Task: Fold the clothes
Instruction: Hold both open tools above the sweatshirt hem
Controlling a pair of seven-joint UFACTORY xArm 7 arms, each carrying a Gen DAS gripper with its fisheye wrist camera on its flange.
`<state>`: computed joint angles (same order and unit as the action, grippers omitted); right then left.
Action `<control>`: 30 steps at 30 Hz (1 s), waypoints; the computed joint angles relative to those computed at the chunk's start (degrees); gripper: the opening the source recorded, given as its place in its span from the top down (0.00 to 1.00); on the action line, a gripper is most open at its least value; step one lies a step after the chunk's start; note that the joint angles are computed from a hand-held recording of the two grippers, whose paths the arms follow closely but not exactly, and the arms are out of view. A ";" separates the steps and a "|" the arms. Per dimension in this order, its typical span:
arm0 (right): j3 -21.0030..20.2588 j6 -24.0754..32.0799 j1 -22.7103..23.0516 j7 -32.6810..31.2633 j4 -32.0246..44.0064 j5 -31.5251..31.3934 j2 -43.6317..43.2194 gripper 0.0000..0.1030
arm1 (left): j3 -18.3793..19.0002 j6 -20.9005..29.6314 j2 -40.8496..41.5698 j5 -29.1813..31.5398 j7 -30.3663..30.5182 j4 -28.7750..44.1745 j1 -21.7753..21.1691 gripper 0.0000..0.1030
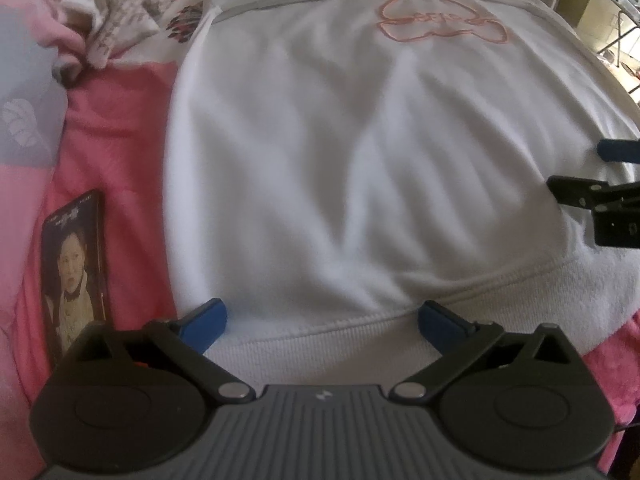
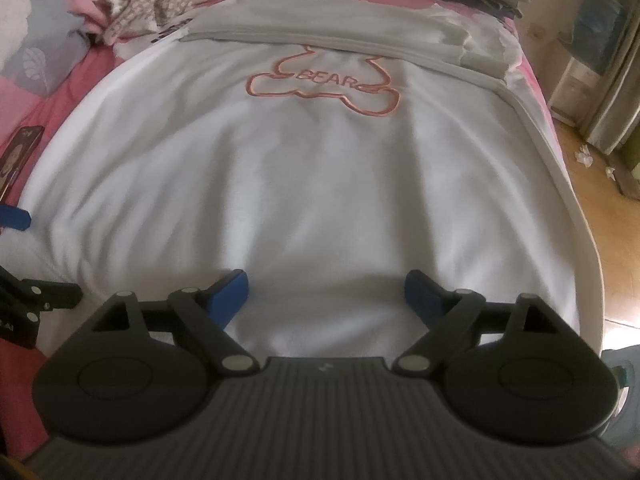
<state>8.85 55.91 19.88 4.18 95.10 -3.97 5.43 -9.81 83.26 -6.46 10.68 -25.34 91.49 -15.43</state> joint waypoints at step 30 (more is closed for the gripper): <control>-0.37 0.29 0.08 6.89 -0.23 -0.78 0.51 0.01 | 0.57 -0.16 0.50 0.12 -0.68 0.04 0.31 0.00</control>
